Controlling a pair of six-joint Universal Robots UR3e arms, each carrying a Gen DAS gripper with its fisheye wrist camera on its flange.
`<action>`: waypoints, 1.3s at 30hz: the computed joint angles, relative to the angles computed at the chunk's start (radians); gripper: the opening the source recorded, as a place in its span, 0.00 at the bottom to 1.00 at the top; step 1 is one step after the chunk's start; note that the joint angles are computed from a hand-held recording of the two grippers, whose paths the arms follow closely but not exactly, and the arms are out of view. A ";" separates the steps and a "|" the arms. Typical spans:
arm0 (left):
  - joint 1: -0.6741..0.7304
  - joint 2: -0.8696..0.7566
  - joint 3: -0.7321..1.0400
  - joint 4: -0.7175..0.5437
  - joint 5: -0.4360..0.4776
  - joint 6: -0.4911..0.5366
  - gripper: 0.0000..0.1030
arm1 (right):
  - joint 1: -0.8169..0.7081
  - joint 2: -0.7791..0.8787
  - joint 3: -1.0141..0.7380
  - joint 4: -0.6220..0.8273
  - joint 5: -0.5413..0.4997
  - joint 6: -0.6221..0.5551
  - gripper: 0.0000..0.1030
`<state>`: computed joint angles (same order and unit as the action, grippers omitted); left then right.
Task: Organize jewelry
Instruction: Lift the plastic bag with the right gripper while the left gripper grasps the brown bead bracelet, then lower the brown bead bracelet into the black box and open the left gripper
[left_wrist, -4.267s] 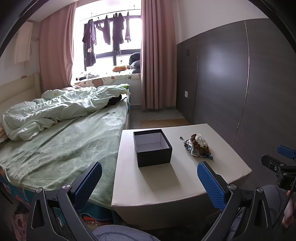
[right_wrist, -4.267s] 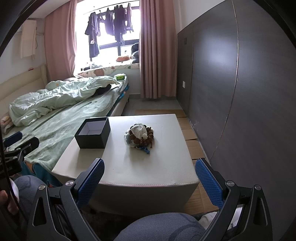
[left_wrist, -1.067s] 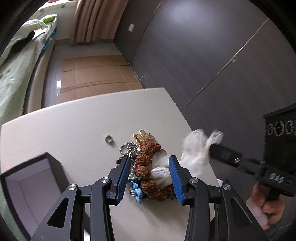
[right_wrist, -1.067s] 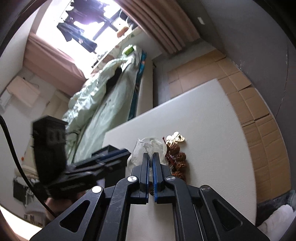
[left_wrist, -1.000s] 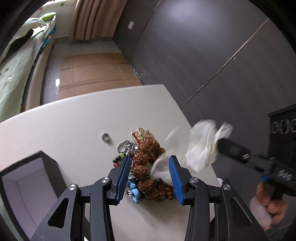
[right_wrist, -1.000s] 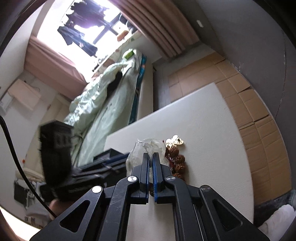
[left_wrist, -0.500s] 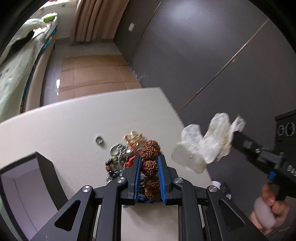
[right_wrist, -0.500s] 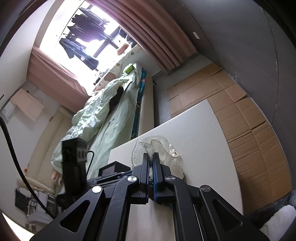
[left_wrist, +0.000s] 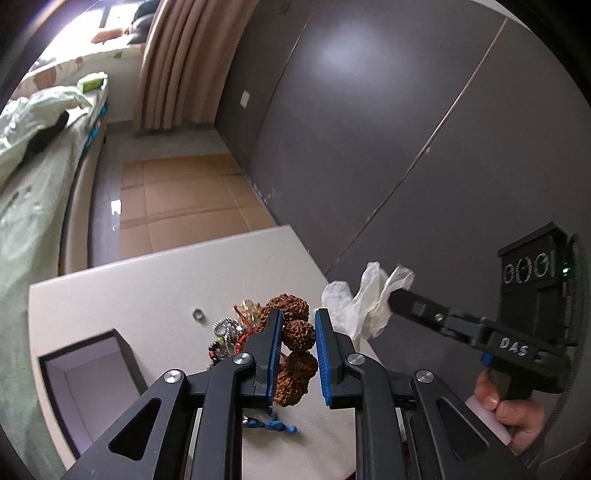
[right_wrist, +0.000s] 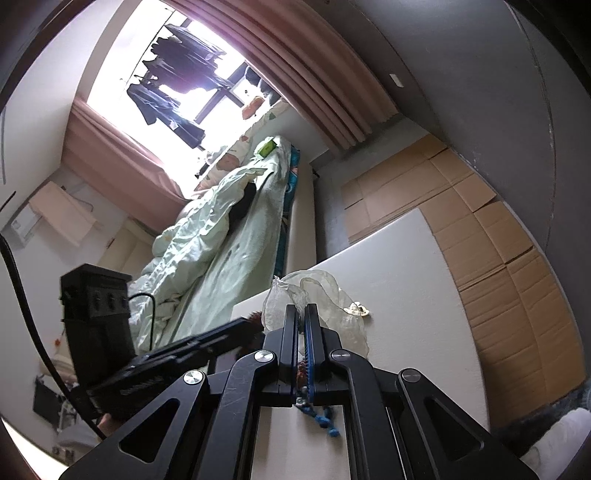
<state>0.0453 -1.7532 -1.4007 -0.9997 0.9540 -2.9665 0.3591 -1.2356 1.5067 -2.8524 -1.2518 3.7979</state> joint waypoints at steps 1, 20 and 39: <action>0.011 0.018 -0.008 -0.002 -0.005 0.005 0.18 | 0.004 0.003 -0.006 -0.003 0.000 -0.001 0.05; 0.245 0.276 -0.187 -0.053 -0.001 0.099 0.18 | 0.155 0.210 -0.361 0.079 -0.035 -0.017 0.05; 0.346 0.174 -0.197 -0.097 0.098 0.114 0.24 | 0.283 0.559 -0.973 0.401 -0.059 -0.064 0.05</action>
<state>0.3910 -1.5788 -1.5973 -1.0963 1.0523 -2.8528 0.6418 -0.6766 0.5339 -2.4509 -1.3111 3.7342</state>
